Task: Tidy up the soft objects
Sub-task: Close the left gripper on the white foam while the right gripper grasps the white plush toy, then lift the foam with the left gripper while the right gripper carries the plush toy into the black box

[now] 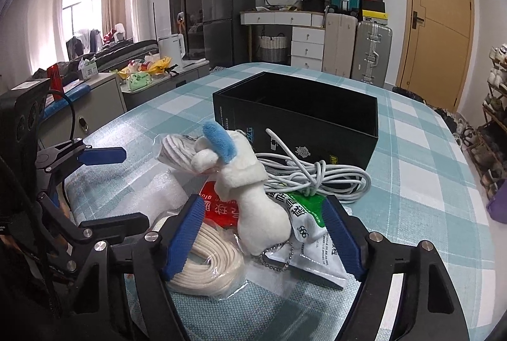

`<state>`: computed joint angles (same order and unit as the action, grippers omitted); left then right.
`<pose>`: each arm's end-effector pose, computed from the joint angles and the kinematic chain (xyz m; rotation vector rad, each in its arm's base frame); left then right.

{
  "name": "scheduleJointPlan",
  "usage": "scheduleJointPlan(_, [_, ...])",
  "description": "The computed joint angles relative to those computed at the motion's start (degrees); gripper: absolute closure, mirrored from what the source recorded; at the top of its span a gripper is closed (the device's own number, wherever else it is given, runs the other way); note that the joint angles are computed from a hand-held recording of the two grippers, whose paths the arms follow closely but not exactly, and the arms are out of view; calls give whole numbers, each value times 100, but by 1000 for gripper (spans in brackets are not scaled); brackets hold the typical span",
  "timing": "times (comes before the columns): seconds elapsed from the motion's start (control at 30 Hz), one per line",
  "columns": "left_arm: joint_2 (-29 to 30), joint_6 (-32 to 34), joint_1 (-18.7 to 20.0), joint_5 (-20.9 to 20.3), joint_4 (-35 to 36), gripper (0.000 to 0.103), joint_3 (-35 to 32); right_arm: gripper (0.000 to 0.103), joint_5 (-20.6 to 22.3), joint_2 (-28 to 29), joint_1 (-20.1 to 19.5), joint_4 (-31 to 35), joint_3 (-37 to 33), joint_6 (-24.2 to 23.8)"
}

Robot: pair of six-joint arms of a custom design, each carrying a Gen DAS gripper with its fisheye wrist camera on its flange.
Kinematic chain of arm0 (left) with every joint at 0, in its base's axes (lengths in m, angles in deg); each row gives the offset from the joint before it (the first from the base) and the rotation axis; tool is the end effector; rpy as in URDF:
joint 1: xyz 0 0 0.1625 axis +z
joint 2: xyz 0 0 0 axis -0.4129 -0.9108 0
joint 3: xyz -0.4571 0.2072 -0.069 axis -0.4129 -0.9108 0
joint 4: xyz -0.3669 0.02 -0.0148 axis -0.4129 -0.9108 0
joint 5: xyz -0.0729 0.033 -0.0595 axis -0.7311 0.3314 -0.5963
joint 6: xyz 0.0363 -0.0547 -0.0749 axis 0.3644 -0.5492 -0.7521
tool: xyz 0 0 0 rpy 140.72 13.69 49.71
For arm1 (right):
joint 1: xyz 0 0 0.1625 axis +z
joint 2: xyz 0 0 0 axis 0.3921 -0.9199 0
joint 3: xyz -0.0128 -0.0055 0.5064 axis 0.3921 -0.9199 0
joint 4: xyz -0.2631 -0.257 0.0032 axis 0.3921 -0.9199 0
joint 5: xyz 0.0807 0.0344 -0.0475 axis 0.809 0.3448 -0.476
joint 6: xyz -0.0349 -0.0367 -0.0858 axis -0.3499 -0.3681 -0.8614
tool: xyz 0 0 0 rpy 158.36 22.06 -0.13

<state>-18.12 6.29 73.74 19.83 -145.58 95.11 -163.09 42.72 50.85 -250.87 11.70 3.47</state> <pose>-0.2968 -0.6493 -0.0956 0.8256 2.3255 -0.9136 -0.0558 -0.7087 0.2482 1.0980 -2.3145 0.8829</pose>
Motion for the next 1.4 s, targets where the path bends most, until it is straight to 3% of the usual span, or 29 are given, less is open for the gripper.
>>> scheduleJointPlan(0.1, [-20, 3, 10, -70, 84, 23, 11, 28, -39, 33, 40, 80, -62, -80])
scheduleJointPlan(0.27, [-85, -104, 41, -303, 319, 59, 34, 34, -15, 65, 71, 362, -175, -142])
scheduleJointPlan(0.33, [-100, -138, 42, -331, 412, 67, 29, 38, -52, 92, 87, 453, -235, -143])
scheduleJointPlan(0.47, [-117, -110, 21, -378, 318, 68, 79, 45, -68, 120, 101, 573, -310, -173])
scheduleJointPlan(0.53, [-129, -87, 25, -386, 285, 68, 84, 55, -40, 113, 92, 637, -328, -181])
scheduleJointPlan(0.73, [-176, -85, 17, -383, 171, 68, 137, 69, 66, 84, 59, 604, -302, -217])
scheduleJointPlan(1.0, [-268, 0, -54, -381, -226, 69, 352, 70, 660, -125, -86, 475, -68, -81])
scheduleJointPlan(1.4, [-394, 23, -116, -403, -706, 69, 401, 70, 1165, -372, -238, 305, 137, 187])
